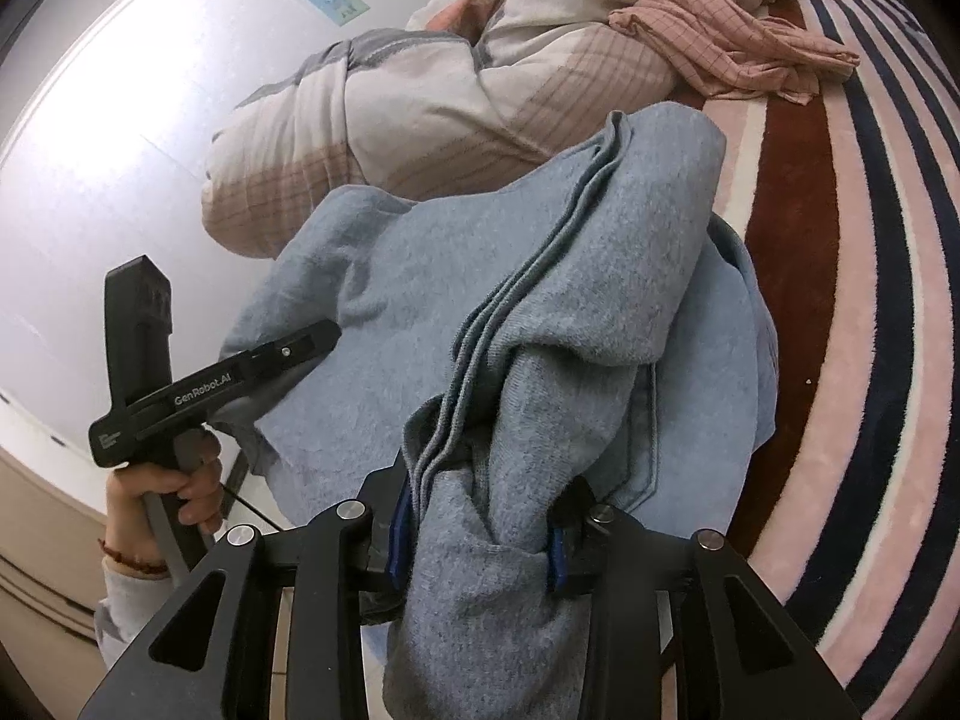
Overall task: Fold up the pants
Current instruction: 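Carry the folded sweatpants with both tools to the bed corner and release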
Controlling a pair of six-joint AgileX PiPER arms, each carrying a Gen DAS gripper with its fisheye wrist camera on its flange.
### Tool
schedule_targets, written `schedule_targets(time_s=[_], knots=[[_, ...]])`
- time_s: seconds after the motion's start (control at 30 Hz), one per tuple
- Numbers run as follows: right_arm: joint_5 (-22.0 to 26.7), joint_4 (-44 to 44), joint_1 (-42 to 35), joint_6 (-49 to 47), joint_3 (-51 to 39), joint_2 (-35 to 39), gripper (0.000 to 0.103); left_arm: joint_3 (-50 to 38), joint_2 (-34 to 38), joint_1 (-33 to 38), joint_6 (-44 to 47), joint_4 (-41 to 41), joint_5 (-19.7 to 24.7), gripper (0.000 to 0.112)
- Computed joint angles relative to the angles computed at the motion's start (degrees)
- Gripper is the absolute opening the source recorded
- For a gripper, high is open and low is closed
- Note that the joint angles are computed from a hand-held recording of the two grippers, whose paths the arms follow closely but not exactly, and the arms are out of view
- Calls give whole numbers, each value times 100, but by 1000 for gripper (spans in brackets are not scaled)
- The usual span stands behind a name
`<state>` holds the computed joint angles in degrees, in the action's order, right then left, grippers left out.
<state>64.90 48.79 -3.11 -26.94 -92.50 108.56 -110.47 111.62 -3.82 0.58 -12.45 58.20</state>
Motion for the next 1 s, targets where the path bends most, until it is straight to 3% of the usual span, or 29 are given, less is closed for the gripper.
schedule_targets(time_s=[0.33, 0.43, 0.63, 0.8, 0.93, 1.0], knots=[[-267, -408, -57, -197, 344, -502, 45, 199, -425, -428, -979, 1134, -156, 62], [-306, -357, -217, -392, 568, -694, 50, 268, -597, -667, -1431, 1834, -184, 79], [-259, -305, -627, -856, 1015, -1155, 53, 986, -1350, -1180, -2087, 2665, -694, 79], [-129, -180, -1256, -1416, 1531, -1680, 60, 1554, -1897, -2095, -3069, 3667, -1038, 85], [96, -27, -2067, -2107, 1987, -2218, 63, 2039, -2203, -3136, -4375, 4914, -1211, 92], [258, 74, -2627, -2497, 2204, -2506, 71, 2132, -2198, -3719, -4987, 5527, -1135, 92]])
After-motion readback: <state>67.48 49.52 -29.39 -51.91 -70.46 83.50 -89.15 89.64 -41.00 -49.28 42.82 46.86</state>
